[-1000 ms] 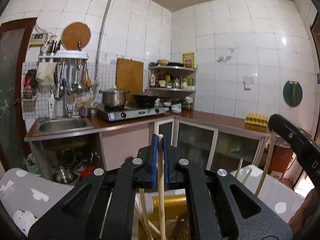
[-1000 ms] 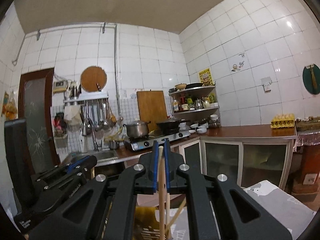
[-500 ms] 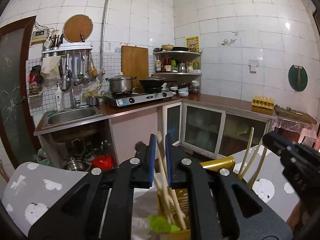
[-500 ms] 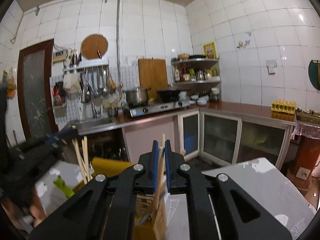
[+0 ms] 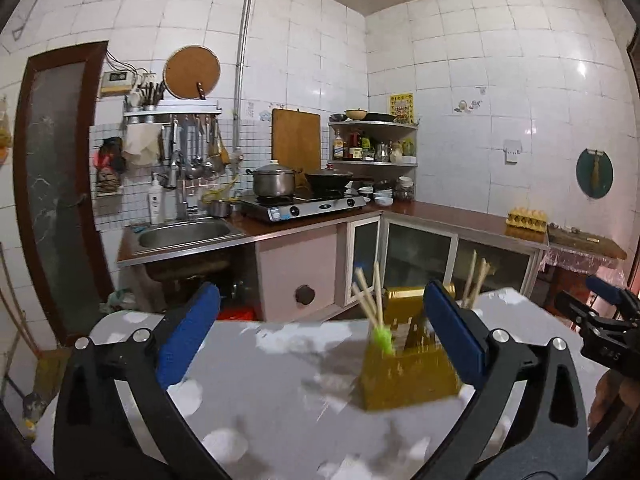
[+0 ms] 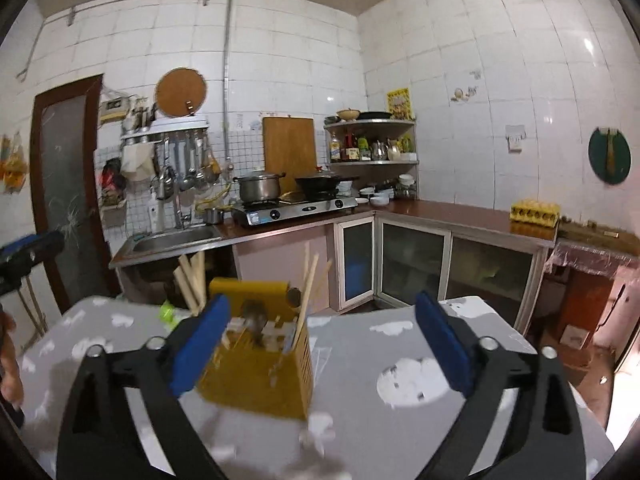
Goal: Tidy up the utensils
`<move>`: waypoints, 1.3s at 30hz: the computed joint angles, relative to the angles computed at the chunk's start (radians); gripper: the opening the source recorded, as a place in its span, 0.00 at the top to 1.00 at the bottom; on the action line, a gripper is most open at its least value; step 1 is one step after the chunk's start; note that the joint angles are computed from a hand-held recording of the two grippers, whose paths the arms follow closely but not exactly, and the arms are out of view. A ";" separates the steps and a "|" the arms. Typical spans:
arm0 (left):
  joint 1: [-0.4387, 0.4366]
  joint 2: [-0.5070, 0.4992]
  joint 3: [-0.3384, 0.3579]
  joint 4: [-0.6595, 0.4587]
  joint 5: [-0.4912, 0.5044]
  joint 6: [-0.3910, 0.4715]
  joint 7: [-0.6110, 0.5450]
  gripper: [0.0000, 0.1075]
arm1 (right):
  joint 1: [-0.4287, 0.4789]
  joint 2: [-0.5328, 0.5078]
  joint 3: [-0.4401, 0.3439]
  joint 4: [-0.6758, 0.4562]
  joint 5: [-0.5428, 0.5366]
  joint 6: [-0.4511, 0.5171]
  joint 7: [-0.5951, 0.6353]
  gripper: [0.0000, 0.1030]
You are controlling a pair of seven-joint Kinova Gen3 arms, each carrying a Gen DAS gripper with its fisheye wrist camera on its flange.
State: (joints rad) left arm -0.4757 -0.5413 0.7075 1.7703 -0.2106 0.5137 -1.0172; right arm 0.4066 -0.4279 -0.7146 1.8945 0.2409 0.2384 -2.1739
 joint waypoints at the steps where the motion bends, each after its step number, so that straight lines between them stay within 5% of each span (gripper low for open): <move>1: 0.025 -0.025 -0.018 0.019 0.003 0.017 -0.006 0.09 | -0.034 -0.038 0.019 0.031 -0.011 0.010 -0.001 0.04; 8: 0.142 -0.199 -0.081 0.181 0.082 0.076 0.008 0.08 | -0.131 -0.209 0.034 0.153 -0.096 0.089 -0.017 0.04; 17: 0.128 -0.342 -0.004 0.334 0.167 0.078 0.001 0.08 | -0.079 -0.387 -0.069 0.307 -0.188 0.079 -0.045 0.04; 24: 0.060 -0.400 0.040 0.365 0.219 0.069 -0.024 0.09 | -0.071 -0.383 -0.077 0.329 -0.233 0.061 -0.020 0.04; 39: 0.048 -0.452 0.020 0.386 0.271 0.045 -0.045 0.08 | -0.058 -0.388 -0.082 0.338 -0.267 0.047 0.006 0.04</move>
